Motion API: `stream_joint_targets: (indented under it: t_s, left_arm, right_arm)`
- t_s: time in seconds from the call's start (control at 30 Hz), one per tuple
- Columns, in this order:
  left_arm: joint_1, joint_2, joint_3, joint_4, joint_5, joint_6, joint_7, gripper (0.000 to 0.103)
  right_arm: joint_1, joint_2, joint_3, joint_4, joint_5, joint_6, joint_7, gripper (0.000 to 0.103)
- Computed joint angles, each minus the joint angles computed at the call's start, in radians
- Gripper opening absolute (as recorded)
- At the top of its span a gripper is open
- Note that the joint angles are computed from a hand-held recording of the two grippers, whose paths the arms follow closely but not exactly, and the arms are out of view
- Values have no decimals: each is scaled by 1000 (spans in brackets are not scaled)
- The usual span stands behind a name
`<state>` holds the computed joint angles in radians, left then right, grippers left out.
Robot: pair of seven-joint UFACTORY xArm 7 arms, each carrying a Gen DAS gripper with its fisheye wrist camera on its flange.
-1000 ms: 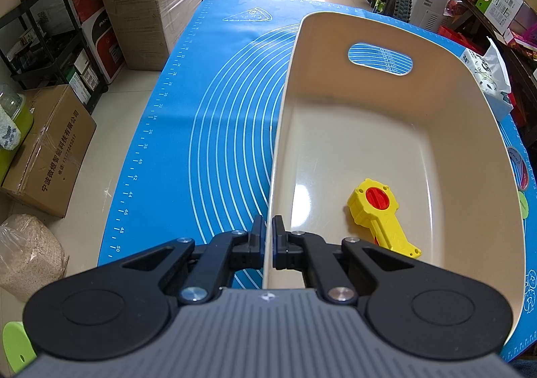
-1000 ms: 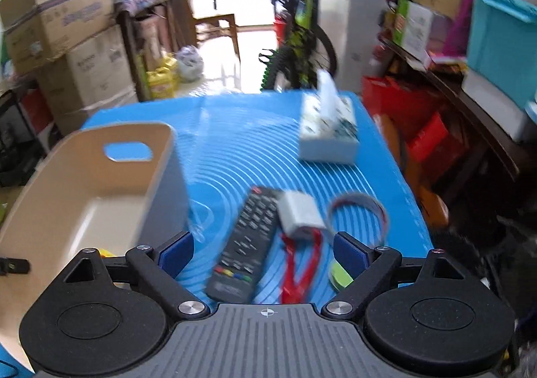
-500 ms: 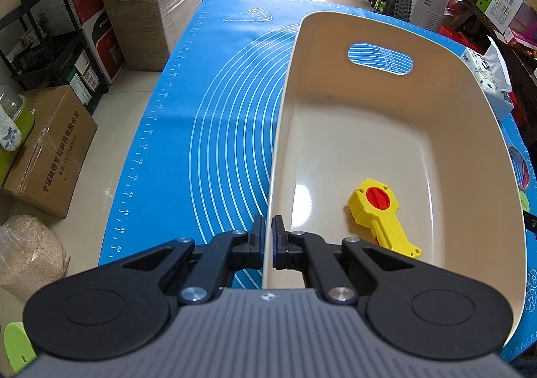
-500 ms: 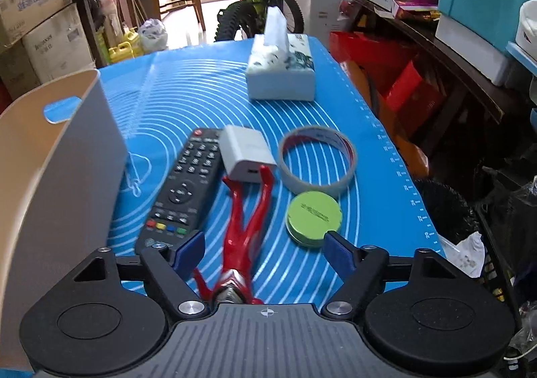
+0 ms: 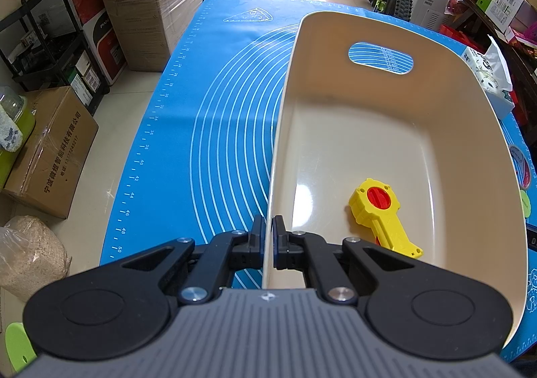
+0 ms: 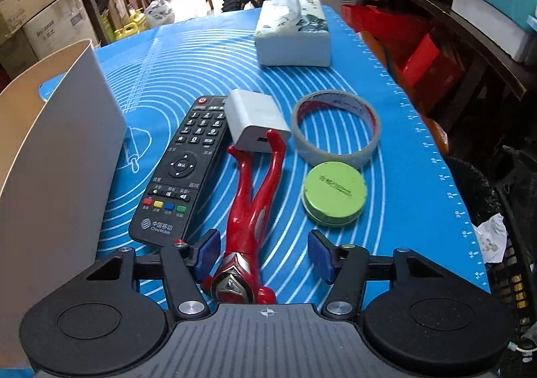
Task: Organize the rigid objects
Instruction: 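Move the right gripper to the red toy figure and grasp it, then lift the red toy figure over the basket and open the right gripper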
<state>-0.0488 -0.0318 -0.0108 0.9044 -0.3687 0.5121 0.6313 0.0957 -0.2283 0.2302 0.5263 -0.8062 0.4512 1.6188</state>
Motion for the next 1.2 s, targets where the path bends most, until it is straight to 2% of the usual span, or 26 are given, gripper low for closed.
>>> stream_joint_targets:
  t_s: [0.13, 0.17, 0.33, 0.5, 0.6, 1.2]
  left_arm:
    - [0, 0, 0, 0, -1, 0, 0, 7]
    - [0, 0, 0, 0, -1, 0, 0, 7]
    - [0, 0, 0, 1, 2, 0, -2, 7]
    - [1, 0, 0, 1, 3, -1, -1, 7]
    - [0, -1, 0, 0, 5, -2, -3, 7]
    - [0, -3, 0, -2, 8, -1, -7, 7]
  right_arm:
    - [1, 37, -16, 14, 5, -28, -19, 54]
    - [-2, 41, -11, 18, -12, -25, 0, 47]
    - [7, 58, -13, 31, -49, -33, 17, 36]
    - [31, 64, -3, 46, -120, 19, 91, 34]
    - [38, 38, -11, 33, -140, 18, 129, 34]
    - [19, -45, 35, 16, -140, 44, 135, 33]
